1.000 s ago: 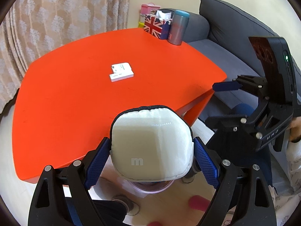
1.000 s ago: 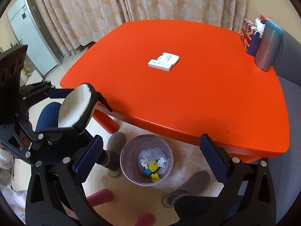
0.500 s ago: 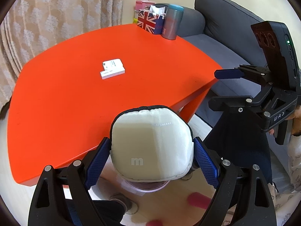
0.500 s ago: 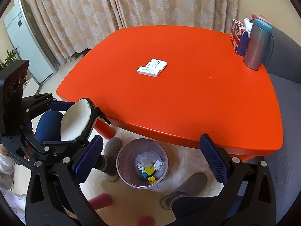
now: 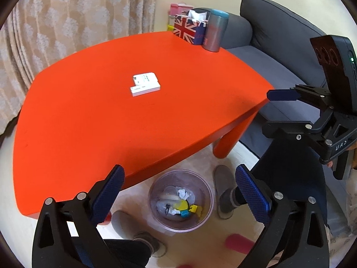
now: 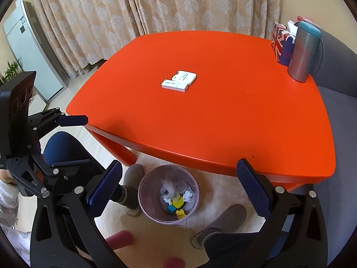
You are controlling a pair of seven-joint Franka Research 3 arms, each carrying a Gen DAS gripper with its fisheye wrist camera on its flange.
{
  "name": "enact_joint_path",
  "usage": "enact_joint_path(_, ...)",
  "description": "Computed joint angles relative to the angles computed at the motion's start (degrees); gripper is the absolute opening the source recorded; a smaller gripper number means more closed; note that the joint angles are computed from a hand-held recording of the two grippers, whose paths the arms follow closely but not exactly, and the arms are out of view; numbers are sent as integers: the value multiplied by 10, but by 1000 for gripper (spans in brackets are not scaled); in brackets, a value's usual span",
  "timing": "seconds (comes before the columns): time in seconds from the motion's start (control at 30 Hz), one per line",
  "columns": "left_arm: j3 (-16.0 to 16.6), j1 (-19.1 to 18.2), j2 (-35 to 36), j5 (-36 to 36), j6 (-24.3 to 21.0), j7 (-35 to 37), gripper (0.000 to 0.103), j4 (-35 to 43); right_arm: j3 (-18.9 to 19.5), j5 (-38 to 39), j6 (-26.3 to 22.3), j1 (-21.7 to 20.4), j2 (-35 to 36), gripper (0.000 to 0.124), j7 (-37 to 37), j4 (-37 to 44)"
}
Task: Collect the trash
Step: 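Move the right tool to the white cards on the table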
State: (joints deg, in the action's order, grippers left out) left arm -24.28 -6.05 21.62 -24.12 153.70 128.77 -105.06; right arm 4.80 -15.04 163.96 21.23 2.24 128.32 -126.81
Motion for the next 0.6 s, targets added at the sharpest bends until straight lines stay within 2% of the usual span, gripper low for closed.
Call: enact_joint_path(0.6,10,2,16,27,17,-43,96,23,-8,7,5,7,23,100,-10,27)
